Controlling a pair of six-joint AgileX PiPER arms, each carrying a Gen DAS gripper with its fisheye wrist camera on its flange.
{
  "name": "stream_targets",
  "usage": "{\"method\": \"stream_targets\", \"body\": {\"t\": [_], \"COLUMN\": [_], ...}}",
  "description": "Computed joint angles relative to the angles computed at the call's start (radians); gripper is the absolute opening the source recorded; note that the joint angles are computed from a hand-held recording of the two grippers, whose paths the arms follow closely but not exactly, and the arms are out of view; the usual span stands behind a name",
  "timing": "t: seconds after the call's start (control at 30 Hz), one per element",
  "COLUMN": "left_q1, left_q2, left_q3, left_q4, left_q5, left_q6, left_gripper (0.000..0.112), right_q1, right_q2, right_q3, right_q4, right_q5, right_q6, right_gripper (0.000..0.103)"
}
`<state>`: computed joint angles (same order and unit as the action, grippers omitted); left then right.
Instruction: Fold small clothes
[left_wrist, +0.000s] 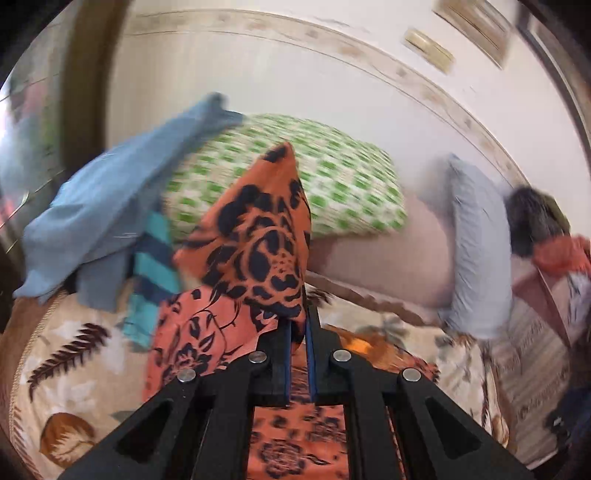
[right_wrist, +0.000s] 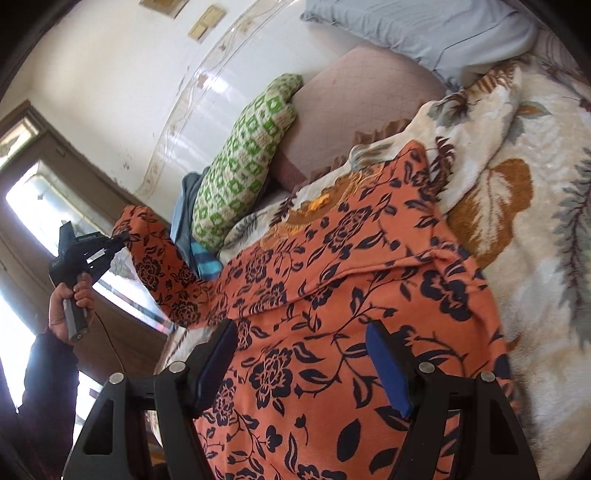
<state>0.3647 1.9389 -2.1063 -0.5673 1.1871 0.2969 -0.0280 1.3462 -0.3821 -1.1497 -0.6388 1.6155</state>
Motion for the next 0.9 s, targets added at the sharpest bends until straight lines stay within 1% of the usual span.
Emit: {"method": "stream_targets", "body": {"t": [0.1, 0.23, 0.33, 0.4, 0.47, 0.53, 0.57, 0.6, 0.63, 0.67, 0.7, 0.73, 0.77, 0.8, 0.83, 0.87, 0.9], "left_q1": [-0.159, -0.363, -0.468, -0.490, -0.464, -0.403, -0.364, -0.319, -0.276, -0.240, -0.205, -0.170, -0.140, -0.113, -0.082, -0.052, -0.017], "left_q2": [-0.050, -0.066, -0.042, -0.052, -0.089, -0.153, -0.187, -0.218, -0.253, -0.279, -0.308, -0.337, -0.358, -0.359, -0.341, -0.313, -0.283], "left_q3": [0.086, 0.216, 0.265, 0.314, 0.379, 0.477, 0.533, 0.582, 0.641, 0.694, 0.757, 0.823, 0.887, 0.931, 0.948, 0.944, 0.939], "left_q4": [0.046, 0.124, 0.147, 0.146, 0.144, 0.121, 0.107, 0.096, 0.104, 0.125, 0.163, 0.210, 0.283, 0.355, 0.391, 0.386, 0.341], "left_q5": [-0.060, -0.151, -0.156, -0.183, -0.222, -0.268, -0.297, -0.323, -0.360, -0.405, -0.473, -0.552, -0.637, -0.699, -0.722, -0.724, -0.726], "left_q6": [-0.020, -0.063, -0.077, -0.070, -0.055, -0.028, -0.004, 0.020, 0.026, 0.017, -0.007, -0.050, -0.128, -0.205, -0.242, -0.241, -0.208], "left_gripper": [0.006, 0.006, 0.006, 0.006, 0.006, 0.006, 0.007, 0.011, 0.016, 0.036, 0.057, 0.064, 0.071, 0.071, 0.071, 0.071, 0.071], "right_q1": [-0.119, -0.278, -0.404, -0.486, -0.557, -0.585, -0.585, -0.574, -0.558, -0.535, -0.512, -0.493, -0.471, -0.443, -0.404, -0.368, -0.327], "right_q2": [-0.039, -0.066, -0.053, -0.033, 0.013, 0.071, 0.090, 0.095, 0.091, 0.085, 0.085, 0.091, 0.097, 0.095, 0.090, 0.086, 0.089], "right_q3": [0.022, 0.029, 0.023, 0.018, 0.010, -0.008, -0.017, -0.022, -0.024, -0.026, -0.030, -0.028, -0.028, -0.027, -0.034, -0.042, -0.064], "right_q4": [-0.077, -0.187, -0.267, -0.309, -0.342, -0.361, -0.370, -0.377, -0.380, -0.381, -0.384, -0.382, -0.379, -0.376, -0.375, -0.372, -0.366], "right_q5": [-0.069, -0.144, -0.207, -0.255, -0.322, -0.375, -0.390, -0.392, -0.384, -0.373, -0.368, -0.366, -0.358, -0.335, -0.296, -0.263, -0.237], "right_q6": [0.050, 0.103, 0.137, 0.163, 0.186, 0.206, 0.215, 0.220, 0.221, 0.225, 0.230, 0.226, 0.228, 0.234, 0.254, 0.270, 0.287], "right_gripper": [0.074, 0.074, 0.074, 0.074, 0.074, 0.075, 0.075, 0.075, 0.075, 0.075, 0.075, 0.075, 0.075, 0.075, 0.075, 0.075, 0.076]}}
